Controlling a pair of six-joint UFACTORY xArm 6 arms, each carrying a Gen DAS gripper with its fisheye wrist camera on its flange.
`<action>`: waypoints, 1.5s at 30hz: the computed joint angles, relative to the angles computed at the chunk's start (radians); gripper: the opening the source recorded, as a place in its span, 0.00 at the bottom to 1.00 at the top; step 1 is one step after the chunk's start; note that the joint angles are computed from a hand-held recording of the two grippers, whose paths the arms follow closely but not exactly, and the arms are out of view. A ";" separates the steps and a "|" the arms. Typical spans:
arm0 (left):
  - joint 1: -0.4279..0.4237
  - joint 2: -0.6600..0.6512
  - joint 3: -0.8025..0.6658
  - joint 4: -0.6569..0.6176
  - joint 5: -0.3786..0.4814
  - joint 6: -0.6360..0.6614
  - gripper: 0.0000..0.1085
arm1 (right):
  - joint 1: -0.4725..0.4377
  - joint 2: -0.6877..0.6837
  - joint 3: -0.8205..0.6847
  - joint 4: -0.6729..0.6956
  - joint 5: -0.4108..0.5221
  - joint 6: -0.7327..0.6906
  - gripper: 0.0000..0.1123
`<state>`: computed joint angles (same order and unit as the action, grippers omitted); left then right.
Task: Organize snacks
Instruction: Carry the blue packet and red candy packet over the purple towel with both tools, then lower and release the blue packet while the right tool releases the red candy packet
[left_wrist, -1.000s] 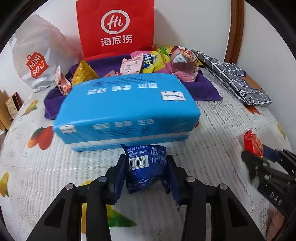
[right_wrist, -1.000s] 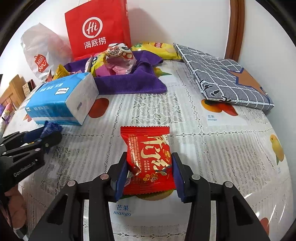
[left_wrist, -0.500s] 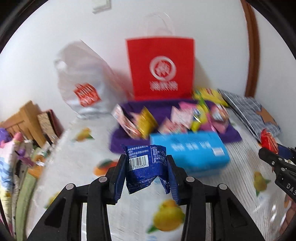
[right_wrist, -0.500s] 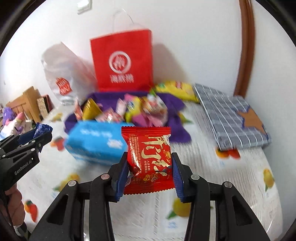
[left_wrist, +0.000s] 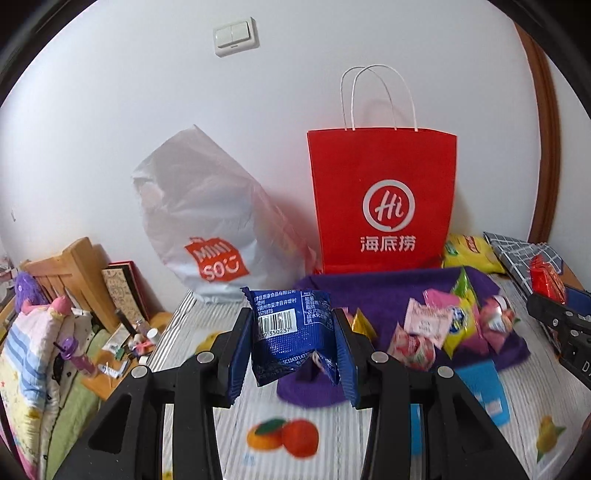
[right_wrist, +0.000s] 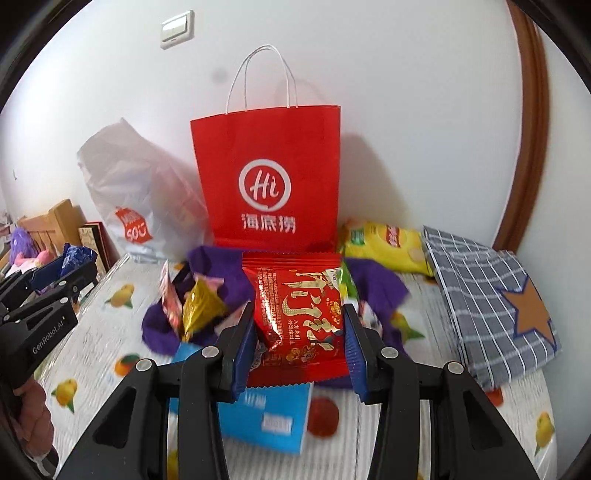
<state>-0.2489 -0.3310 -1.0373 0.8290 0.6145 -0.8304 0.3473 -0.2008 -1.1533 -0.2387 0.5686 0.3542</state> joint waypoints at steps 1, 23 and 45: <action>0.004 0.025 -0.022 0.002 -0.003 0.001 0.36 | -0.003 0.025 -0.024 0.002 0.000 -0.004 0.39; 0.050 0.485 -0.443 -0.176 -0.078 0.152 0.36 | -0.080 0.456 -0.453 0.104 -0.023 -0.108 0.39; 0.052 0.532 -0.462 -0.226 -0.037 0.223 0.36 | -0.109 0.537 -0.524 0.117 0.087 -0.165 0.39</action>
